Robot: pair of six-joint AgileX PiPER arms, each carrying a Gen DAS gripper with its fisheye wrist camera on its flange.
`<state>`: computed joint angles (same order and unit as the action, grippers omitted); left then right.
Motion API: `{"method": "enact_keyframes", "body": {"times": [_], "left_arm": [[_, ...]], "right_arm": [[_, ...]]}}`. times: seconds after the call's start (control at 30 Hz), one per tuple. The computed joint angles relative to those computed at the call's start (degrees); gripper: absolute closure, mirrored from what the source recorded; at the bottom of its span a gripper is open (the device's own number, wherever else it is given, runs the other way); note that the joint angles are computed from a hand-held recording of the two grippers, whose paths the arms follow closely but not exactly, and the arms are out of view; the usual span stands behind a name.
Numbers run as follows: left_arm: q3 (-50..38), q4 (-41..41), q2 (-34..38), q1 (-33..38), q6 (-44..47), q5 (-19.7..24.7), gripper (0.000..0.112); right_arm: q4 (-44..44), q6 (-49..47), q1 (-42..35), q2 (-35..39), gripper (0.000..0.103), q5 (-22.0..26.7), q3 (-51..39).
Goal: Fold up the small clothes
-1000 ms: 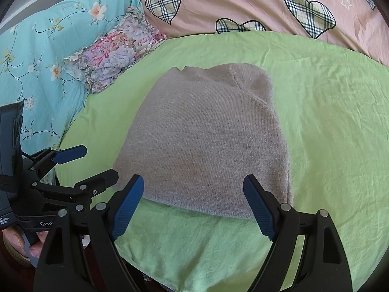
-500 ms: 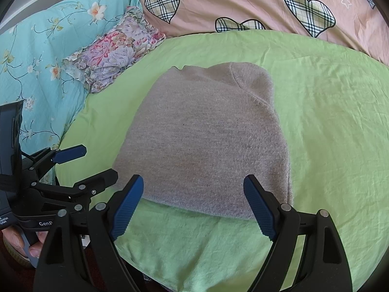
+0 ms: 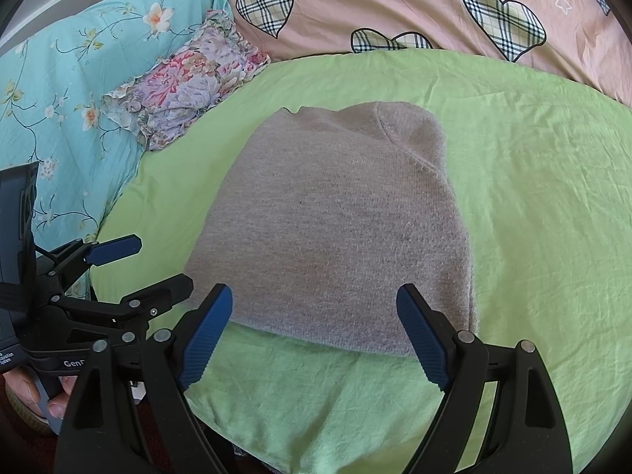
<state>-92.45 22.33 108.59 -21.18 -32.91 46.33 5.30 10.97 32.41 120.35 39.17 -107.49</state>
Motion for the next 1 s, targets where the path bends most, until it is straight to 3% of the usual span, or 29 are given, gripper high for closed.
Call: {"method": "enact_keyframes", "body": {"times": [1.0], "left_arm": [[-1.2, -0.2, 0.3, -0.3, 0.5, 0.2, 0.023]], "right_arm": [[-0.1, -0.2, 0.0, 0.7, 0.016, 0.7, -1.7]]}}
